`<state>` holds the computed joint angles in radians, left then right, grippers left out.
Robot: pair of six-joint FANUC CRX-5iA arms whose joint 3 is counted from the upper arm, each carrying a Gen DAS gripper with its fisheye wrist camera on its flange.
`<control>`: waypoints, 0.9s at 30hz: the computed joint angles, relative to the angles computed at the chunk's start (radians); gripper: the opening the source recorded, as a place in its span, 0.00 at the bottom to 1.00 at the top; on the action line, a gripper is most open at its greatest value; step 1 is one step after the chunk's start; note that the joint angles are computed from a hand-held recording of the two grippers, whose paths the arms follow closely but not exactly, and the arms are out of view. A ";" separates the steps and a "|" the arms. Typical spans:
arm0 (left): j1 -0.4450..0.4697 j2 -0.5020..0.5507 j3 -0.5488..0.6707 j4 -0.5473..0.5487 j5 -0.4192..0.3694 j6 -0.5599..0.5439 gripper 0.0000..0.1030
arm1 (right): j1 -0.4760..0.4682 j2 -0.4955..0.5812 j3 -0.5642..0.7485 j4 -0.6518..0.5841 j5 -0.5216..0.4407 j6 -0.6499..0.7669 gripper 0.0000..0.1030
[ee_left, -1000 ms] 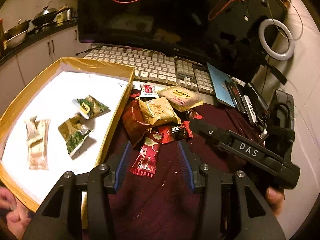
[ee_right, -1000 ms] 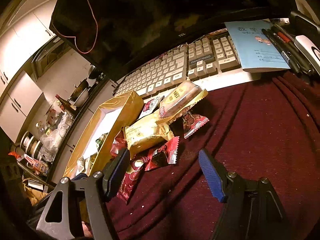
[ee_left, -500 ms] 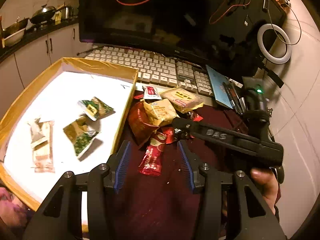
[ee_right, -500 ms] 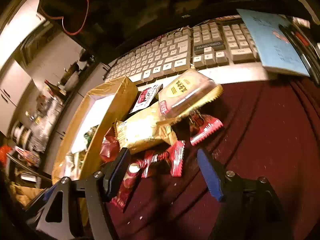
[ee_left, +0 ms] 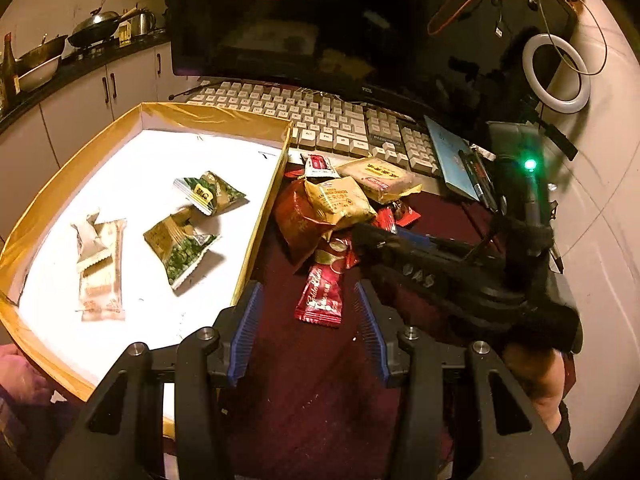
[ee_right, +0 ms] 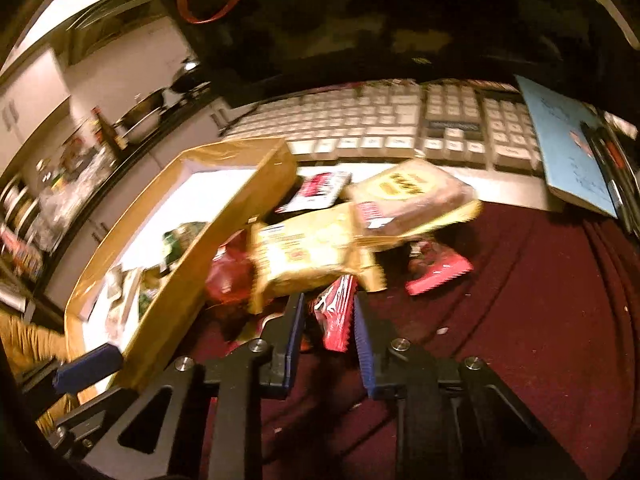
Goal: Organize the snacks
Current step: 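Grasp a red candy packet with the left gripper while the right grasps another red packet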
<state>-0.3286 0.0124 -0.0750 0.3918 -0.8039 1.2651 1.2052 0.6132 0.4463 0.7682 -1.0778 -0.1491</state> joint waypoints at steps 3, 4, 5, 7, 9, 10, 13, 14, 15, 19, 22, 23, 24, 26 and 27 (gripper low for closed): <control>0.000 0.001 0.000 0.000 -0.007 0.004 0.44 | -0.001 0.034 0.063 -0.036 -0.023 0.072 0.19; -0.002 0.002 0.003 -0.005 -0.010 0.005 0.44 | -0.001 0.030 0.056 -0.032 -0.015 0.068 0.18; -0.004 0.003 0.006 -0.012 -0.012 0.004 0.44 | -0.001 0.021 0.040 -0.027 -0.001 0.058 0.17; -0.004 0.002 0.010 -0.020 -0.017 0.002 0.44 | -0.002 -0.015 -0.023 -0.003 0.045 -0.006 0.16; 0.003 0.003 0.005 0.009 -0.029 -0.029 0.44 | 0.002 -0.065 -0.118 0.066 0.094 -0.115 0.16; 0.006 0.006 0.004 0.024 -0.035 -0.041 0.44 | 0.005 -0.077 -0.143 0.097 0.095 -0.151 0.16; 0.013 0.022 0.011 0.061 -0.057 -0.068 0.44 | 0.023 -0.113 -0.215 0.180 0.059 -0.277 0.16; 0.010 0.030 0.020 0.063 -0.066 -0.070 0.44 | 0.029 -0.125 -0.239 0.204 0.049 -0.318 0.16; 0.004 0.043 0.034 0.060 -0.075 -0.071 0.44 | 0.036 -0.135 -0.262 0.231 0.031 -0.363 0.16; -0.031 0.099 0.111 0.001 -0.116 -0.057 0.44 | 0.041 -0.179 -0.354 0.308 0.021 -0.529 0.16; -0.054 0.153 0.186 -0.066 -0.165 -0.016 0.44 | 0.035 -0.195 -0.389 0.338 0.042 -0.575 0.16; -0.063 0.172 0.212 -0.085 -0.179 -0.006 0.44 | 0.035 -0.196 -0.391 0.342 0.045 -0.579 0.16; -0.079 0.199 0.258 -0.140 -0.203 0.038 0.43 | 0.033 -0.201 -0.401 0.353 0.055 -0.587 0.16; -0.104 0.224 0.312 -0.221 -0.223 0.098 0.42 | 0.030 -0.203 -0.409 0.362 0.071 -0.592 0.16; -0.124 0.246 0.354 -0.276 -0.242 0.128 0.41 | 0.029 -0.203 -0.409 0.364 0.077 -0.592 0.16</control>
